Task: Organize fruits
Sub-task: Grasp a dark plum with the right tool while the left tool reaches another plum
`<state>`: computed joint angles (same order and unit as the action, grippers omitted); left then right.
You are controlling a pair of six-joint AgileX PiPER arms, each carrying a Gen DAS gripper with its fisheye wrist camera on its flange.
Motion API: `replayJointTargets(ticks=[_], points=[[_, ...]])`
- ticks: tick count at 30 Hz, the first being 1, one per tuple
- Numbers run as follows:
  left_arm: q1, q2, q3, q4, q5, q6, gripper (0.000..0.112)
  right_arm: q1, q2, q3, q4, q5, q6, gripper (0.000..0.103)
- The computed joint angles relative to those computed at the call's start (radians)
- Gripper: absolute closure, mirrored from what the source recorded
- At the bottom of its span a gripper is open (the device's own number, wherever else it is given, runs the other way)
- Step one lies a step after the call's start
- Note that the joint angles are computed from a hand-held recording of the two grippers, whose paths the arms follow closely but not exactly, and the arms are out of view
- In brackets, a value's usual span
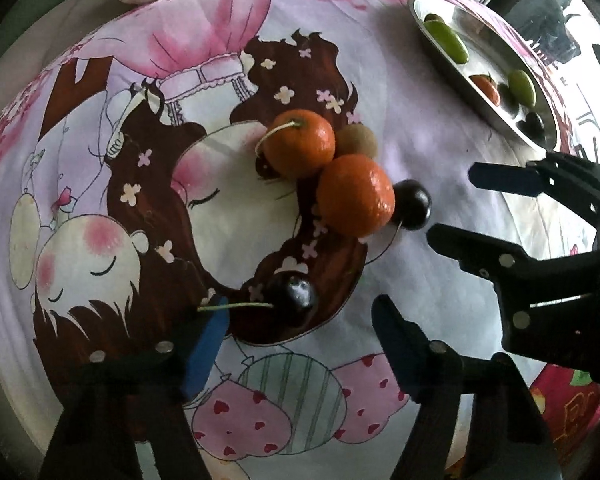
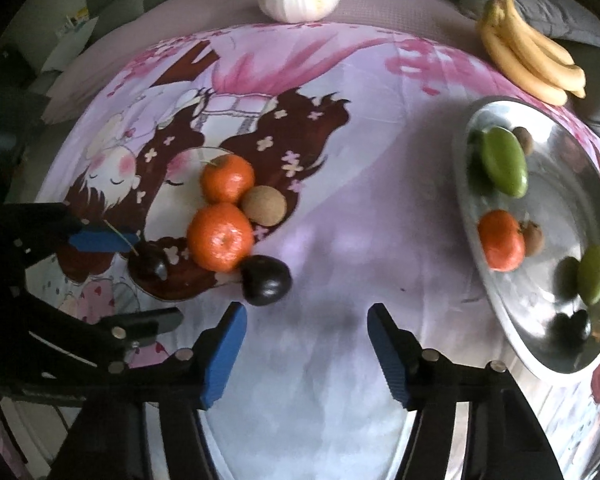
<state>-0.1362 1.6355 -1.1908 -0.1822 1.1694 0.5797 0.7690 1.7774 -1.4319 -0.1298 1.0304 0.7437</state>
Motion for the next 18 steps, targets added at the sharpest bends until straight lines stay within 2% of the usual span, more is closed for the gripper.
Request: replayJointTargets(ticks=[6,12,16,18], points=[[-0.008,-0.011,0.039,0.003,-0.039,0.025,0.047,-0.002,0.043,-0.031,0.015,-0.016,-0.022,0.044],[-0.001,-0.003,0.026,0.001,-0.042,0.051,0.05,-0.014,0.063,-0.046,0.024,-0.029,-0.043,0.047],[-0.026,-0.011,0.049,0.01,-0.07,0.042,0.053,-0.012,0.093,-0.078,0.027,-0.033,-0.061,0.049],[-0.043,-0.015,0.042,0.016,-0.068,0.027,0.06,-0.008,0.101,-0.084,0.022,-0.033,-0.058,0.052]])
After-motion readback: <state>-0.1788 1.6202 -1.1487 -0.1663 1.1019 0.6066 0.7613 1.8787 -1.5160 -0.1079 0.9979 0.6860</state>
